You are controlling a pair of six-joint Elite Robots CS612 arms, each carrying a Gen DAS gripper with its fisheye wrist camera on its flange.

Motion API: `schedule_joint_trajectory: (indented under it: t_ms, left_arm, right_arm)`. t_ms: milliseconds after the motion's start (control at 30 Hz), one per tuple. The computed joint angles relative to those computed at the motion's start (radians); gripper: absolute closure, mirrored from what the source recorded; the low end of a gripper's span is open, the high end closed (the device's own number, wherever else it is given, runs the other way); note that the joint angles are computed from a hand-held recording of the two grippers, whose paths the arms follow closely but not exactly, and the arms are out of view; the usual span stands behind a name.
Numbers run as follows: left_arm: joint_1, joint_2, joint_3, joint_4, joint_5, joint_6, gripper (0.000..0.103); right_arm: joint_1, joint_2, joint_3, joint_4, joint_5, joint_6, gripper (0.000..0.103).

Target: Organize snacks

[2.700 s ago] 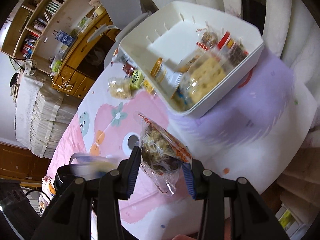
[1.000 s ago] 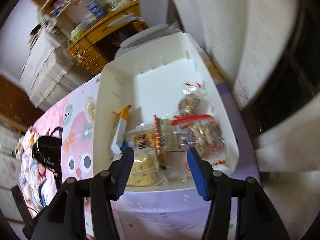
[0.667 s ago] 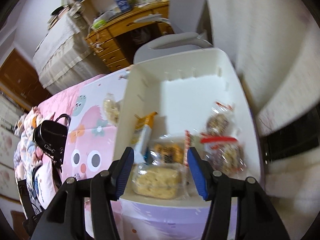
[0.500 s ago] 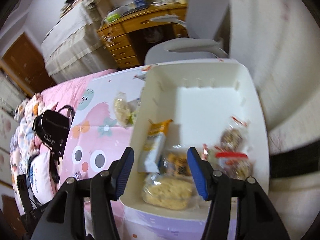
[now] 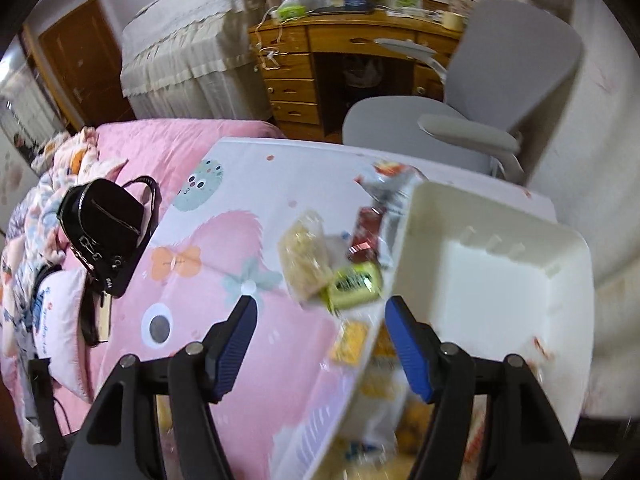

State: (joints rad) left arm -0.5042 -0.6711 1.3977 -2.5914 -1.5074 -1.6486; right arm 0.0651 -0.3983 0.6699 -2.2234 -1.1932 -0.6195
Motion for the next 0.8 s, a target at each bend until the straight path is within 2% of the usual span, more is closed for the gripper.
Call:
schedule_joint_trajectory:
  t_ms: [200, 367, 600, 800]
  left_arm:
    - [0.025, 0.026, -0.035, 0.020, -0.051, 0.063, 0.022]
    - [0.043, 0.046, -0.062, 0.046, -0.095, 0.096, 0.022]
    - [0.058, 0.064, -0.077, 0.054, -0.147, 0.115, 0.026]
    - [0.061, 0.072, -0.106, 0.102, -0.142, 0.150, 0.028]
  right_arm:
    - [0.043, 0.080, -0.114, 0.021, -0.062, -0.070, 0.036]
    - [0.075, 0.140, -0.195, 0.041, -0.144, -0.119, 0.036]
    - [0.102, 0.215, -0.300, 0.068, -0.265, -0.130, 0.036]
    - [0.111, 0.291, -0.431, 0.154, -0.329, -0.124, 0.035]
